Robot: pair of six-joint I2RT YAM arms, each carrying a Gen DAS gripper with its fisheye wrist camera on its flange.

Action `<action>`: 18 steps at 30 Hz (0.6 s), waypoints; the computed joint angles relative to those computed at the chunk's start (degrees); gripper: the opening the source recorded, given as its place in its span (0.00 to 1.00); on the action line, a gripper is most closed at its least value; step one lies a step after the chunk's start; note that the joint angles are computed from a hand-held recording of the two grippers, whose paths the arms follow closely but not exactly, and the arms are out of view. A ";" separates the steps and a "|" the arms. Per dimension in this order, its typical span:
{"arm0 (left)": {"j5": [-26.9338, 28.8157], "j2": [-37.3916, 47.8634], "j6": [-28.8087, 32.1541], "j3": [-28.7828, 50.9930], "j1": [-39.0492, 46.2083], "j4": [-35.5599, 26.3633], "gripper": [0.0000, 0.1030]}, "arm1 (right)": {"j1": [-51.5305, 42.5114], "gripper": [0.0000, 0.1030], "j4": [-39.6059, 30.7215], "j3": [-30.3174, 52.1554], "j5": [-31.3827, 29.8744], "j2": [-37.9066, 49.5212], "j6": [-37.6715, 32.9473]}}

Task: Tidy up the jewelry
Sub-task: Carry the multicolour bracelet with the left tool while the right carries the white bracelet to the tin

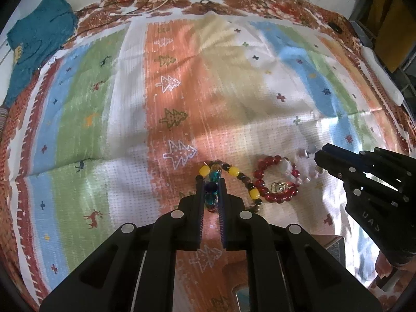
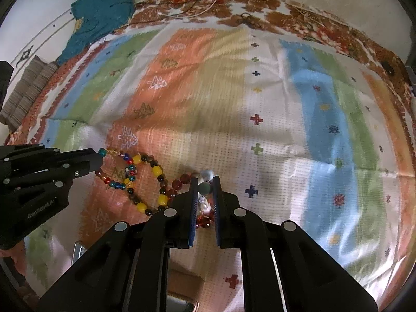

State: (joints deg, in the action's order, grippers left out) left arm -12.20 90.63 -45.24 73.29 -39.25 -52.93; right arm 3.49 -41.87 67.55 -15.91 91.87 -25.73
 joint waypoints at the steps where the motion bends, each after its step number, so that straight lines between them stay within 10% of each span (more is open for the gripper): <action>1: -0.23 -0.23 -0.08 0.12 -0.20 -0.23 0.09 | -0.46 0.12 -0.20 -0.12 -0.07 -0.38 -0.30; 18: -3.97 -3.62 -2.95 1.89 -4.26 -4.00 0.09 | -4.03 0.12 -2.88 -3.08 -2.49 -7.38 -3.15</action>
State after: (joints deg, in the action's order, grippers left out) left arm -16.17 87.01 -48.18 75.19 -43.51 -56.92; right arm -0.54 -44.75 64.47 -18.40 84.50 -28.88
